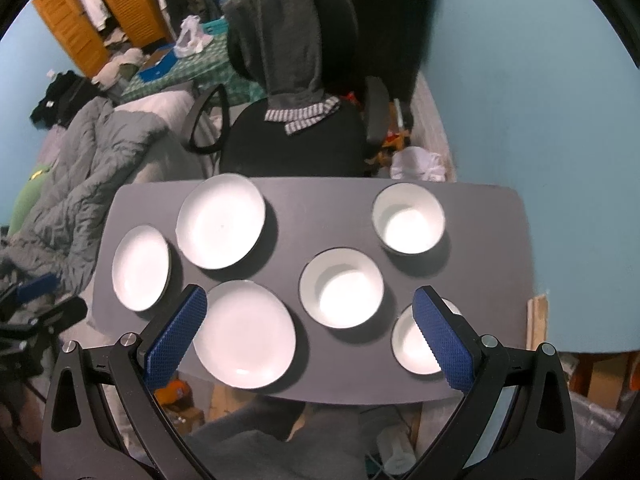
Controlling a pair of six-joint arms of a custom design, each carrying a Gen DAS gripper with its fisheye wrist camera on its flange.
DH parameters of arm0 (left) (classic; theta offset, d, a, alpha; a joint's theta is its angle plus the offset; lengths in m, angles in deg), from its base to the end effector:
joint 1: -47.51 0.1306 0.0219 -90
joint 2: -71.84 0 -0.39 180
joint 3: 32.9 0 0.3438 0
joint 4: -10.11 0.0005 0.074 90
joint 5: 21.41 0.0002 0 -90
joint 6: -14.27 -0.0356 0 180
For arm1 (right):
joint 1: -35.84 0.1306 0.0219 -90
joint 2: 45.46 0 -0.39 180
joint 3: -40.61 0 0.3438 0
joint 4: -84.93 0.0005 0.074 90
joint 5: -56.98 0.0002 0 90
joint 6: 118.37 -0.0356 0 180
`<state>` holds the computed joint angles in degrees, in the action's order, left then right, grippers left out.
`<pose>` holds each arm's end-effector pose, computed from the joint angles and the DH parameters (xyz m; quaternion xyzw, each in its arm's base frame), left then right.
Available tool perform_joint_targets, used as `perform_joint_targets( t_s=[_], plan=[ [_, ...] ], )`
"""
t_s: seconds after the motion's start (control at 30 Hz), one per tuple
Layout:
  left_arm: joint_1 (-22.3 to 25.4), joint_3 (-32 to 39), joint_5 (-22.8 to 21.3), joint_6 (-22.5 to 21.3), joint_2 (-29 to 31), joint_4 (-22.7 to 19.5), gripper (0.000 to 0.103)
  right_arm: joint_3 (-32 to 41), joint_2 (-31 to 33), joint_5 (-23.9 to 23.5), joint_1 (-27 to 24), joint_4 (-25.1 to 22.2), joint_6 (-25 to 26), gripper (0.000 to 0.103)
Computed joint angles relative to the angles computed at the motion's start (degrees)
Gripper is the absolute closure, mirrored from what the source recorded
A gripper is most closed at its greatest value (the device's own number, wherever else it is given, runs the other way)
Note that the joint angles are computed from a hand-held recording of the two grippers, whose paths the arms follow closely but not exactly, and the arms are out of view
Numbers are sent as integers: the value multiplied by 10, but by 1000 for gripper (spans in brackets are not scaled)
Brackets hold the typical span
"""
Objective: Organize plates and bowls
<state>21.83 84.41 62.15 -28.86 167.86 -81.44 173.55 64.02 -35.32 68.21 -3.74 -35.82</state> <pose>0.3799 -0.1788 0.5403 -0.1903 0.9651 -0.0566 0.1707 0.4329 0.2755 0.5356 -0.2149 0.9526 0.0915 0.1951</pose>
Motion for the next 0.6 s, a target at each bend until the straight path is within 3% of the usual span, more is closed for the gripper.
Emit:
perform_joint_targets(
  t_s=[0.33,0.6],
  plan=[
    [27,-101,30,-29,-37,49,3,-69,-7,-28,13,43,38,2],
    [36,-180,64,-49,-61,96,3,-107,6,-54,18,51,27,2]
  ],
)
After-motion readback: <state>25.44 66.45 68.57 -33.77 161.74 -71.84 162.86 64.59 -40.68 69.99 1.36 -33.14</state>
